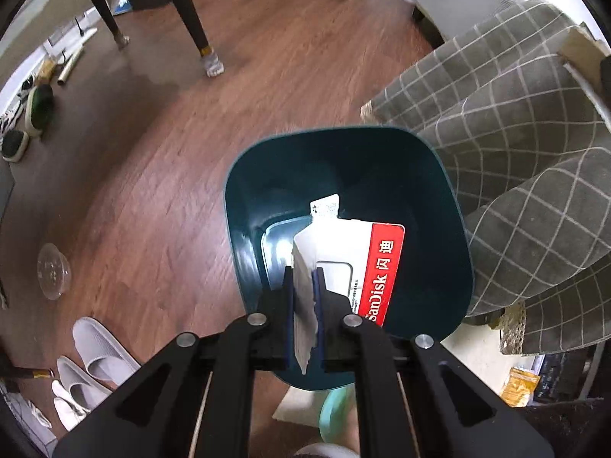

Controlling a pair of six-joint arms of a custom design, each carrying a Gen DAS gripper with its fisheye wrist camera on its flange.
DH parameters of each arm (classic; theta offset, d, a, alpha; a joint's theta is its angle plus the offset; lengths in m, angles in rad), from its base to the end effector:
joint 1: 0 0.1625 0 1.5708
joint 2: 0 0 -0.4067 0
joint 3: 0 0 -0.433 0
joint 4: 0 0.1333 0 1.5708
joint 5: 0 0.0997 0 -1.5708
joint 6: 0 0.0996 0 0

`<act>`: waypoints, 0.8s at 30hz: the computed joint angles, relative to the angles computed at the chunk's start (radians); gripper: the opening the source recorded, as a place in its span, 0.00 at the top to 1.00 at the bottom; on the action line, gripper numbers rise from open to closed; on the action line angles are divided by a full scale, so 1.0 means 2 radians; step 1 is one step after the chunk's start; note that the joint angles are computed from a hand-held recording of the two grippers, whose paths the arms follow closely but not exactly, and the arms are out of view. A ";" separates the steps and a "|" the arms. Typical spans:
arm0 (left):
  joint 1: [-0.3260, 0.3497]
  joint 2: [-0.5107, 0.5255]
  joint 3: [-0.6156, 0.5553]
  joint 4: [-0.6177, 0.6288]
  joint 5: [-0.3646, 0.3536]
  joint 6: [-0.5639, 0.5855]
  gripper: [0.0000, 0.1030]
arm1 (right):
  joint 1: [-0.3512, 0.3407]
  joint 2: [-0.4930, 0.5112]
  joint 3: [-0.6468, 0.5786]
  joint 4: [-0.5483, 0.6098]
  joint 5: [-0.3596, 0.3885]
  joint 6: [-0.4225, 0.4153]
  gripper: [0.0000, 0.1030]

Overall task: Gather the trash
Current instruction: 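Carry both items over the teal bin and open both tools to drop them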

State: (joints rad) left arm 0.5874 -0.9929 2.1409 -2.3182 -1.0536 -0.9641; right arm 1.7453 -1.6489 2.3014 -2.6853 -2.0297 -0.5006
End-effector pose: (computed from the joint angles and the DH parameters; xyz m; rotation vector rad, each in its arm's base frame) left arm -0.2800 -0.4057 -0.0103 0.1593 2.5135 -0.2631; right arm 0.1645 -0.4192 0.2696 0.7192 -2.4763 0.4999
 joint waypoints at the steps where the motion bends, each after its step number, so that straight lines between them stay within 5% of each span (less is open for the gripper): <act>1: 0.004 0.002 -0.003 0.002 -0.003 0.002 0.89 | -0.001 0.004 0.000 0.001 -0.003 0.001 0.58; 7: 0.011 0.008 -0.004 0.017 -0.012 0.001 0.85 | -0.011 0.033 -0.012 0.029 -0.020 0.024 0.58; 13: 0.008 -0.003 0.007 0.004 -0.005 0.000 0.61 | -0.026 0.052 -0.014 0.044 -0.028 0.039 0.58; 24: -0.027 -0.037 0.027 -0.013 0.076 -0.009 0.37 | -0.050 0.068 -0.011 0.063 -0.039 0.040 0.59</act>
